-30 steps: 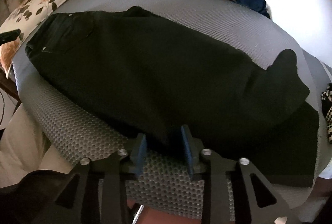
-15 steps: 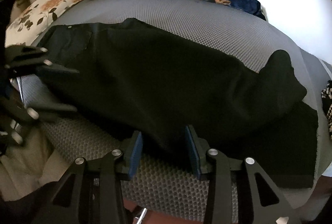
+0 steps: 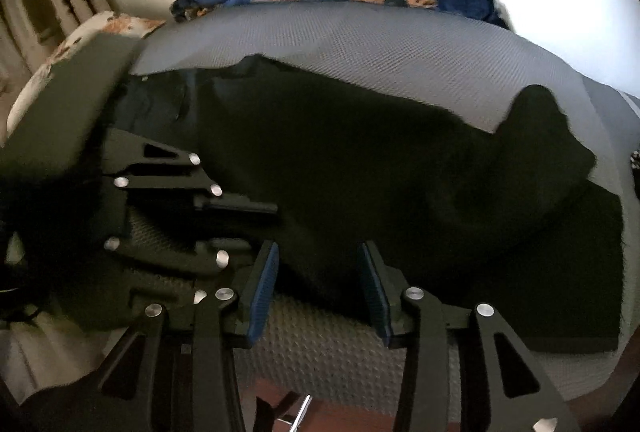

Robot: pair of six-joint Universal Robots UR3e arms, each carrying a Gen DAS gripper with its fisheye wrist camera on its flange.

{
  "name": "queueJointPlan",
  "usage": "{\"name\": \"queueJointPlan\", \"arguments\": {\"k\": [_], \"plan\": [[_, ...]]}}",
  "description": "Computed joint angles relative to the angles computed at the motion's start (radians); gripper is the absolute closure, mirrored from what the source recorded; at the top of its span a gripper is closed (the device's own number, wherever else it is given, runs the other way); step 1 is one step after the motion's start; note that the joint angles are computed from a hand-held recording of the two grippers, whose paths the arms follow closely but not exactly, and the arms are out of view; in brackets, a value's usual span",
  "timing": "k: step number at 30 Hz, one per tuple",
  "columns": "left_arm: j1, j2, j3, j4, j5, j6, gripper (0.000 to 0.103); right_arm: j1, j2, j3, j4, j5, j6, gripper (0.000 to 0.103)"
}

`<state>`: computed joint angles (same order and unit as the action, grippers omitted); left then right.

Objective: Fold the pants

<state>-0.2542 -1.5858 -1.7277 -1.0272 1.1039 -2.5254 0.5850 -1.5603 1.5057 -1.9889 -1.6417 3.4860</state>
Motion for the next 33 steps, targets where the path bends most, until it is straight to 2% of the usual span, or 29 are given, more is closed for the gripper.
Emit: {"name": "queueJointPlan", "arguments": {"k": [3,7,10,14,19,22,24,26,31,33], "plan": [[0.008,0.000,0.004,-0.017,-0.014,-0.002,0.092,-0.080,-0.120,0.088,0.003,0.015,0.010,0.063],[0.041,-0.006,0.020,-0.049,-0.060,-0.047,0.092,-0.292,-0.285,0.254,-0.009,0.045,0.020,0.063],[0.056,-0.004,0.021,-0.049,-0.075,-0.070,0.092,-0.506,-0.381,0.377,-0.025,0.142,0.009,0.062],[0.070,-0.008,0.033,-0.062,-0.083,-0.092,0.092,-0.687,-0.405,0.451,-0.082,0.252,0.001,0.062],[0.078,-0.012,0.037,-0.075,-0.087,-0.110,0.092,-0.789,-0.336,0.472,-0.185,0.343,0.042,0.062],[0.088,-0.009,0.038,-0.090,-0.099,-0.109,0.092,-0.800,-0.266,0.441,-0.205,0.349,0.076,0.066],[0.097,-0.011,0.038,-0.101,-0.110,-0.103,0.092,-0.792,-0.225,0.400,-0.193,0.361,0.079,0.087],[0.107,-0.011,0.033,-0.106,-0.121,-0.100,0.092,-0.761,-0.189,0.333,-0.158,0.324,0.083,0.094],[0.136,-0.008,0.009,-0.112,-0.157,-0.098,0.092,-0.685,-0.037,0.060,-0.052,0.276,0.092,0.096],[0.146,-0.009,-0.001,-0.113,-0.168,-0.108,0.092,-0.642,0.072,-0.093,-0.017,0.261,0.099,0.096]]}}
